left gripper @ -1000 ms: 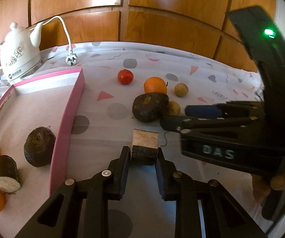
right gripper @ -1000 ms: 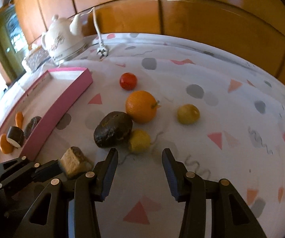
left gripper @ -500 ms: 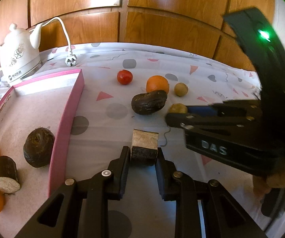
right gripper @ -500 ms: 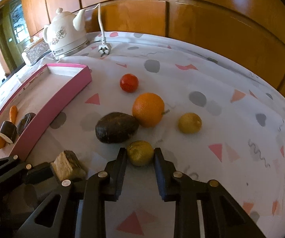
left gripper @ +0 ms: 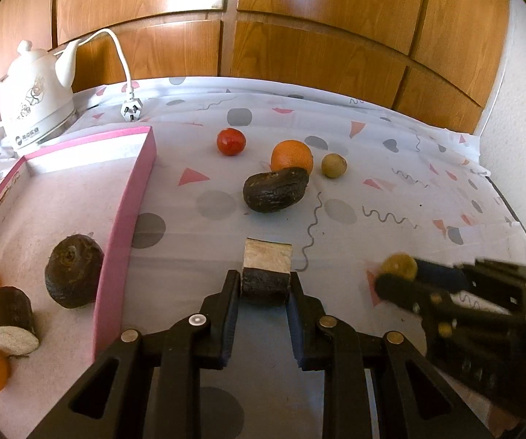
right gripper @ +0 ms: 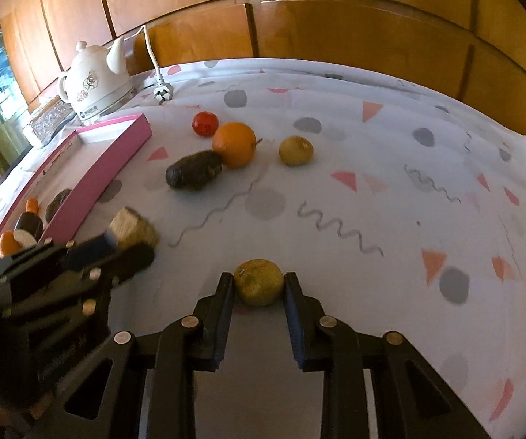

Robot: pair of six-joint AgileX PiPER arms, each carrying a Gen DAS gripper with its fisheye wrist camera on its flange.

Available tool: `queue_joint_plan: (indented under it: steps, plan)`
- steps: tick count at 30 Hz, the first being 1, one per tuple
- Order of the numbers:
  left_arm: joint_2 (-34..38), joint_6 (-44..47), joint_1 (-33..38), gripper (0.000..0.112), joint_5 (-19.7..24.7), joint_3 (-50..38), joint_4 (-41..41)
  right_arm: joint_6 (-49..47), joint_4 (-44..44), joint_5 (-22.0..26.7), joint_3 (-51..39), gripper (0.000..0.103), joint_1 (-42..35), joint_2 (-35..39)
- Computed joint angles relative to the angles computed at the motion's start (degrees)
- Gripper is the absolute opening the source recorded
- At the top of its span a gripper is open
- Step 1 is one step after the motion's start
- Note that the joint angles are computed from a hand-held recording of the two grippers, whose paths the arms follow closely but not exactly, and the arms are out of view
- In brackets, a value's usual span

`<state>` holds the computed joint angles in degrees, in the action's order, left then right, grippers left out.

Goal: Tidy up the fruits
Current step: 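Place the yellow-green fruit in the tray with the right gripper while the left places the block there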

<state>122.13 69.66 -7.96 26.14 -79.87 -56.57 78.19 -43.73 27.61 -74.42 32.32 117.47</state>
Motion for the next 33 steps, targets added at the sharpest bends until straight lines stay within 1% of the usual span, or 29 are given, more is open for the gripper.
queue_joint_plan:
  steps: [4,7,12,18,22,25,29,33]
  plan:
    - [-1.3,-2.5,0.5,0.024,1.0,0.8,1.9,4.2,-2.6,2.3,0.7,0.027,2.4,-0.4]
    - [-3.2,0.0,1.0,0.024,1.2,2.4,-0.1,6.4,-3.6,3.5,0.6,0.027,3.3,-0.3]
    - [-6.6,0.8,2.3,0.024,1.9,4.5,-0.2,8.0,-4.1,5.0,-0.2,0.027,4.7,0.2]
    - [-10.0,4.8,5.0,0.024,3.2,6.6,-4.1,7.9,-3.3,4.9,-0.2,0.028,5.4,0.1]
    - [-11.3,5.7,6.7,0.024,4.2,7.0,-5.1,8.9,-3.1,3.2,0.7,0.028,4.8,-0.2]
    - [-12.0,6.5,7.9,0.024,5.0,7.5,-5.9,7.8,-1.9,3.6,0.1,0.028,4.7,0.0]
    - [-12.5,7.3,9.3,0.024,5.5,7.9,-6.7,11.1,-5.2,5.6,-0.3,0.028,6.0,0.8]
    - [-11.8,6.4,10.5,0.024,5.5,7.1,-6.0,16.5,-11.2,8.5,-0.2,0.028,8.2,1.7]
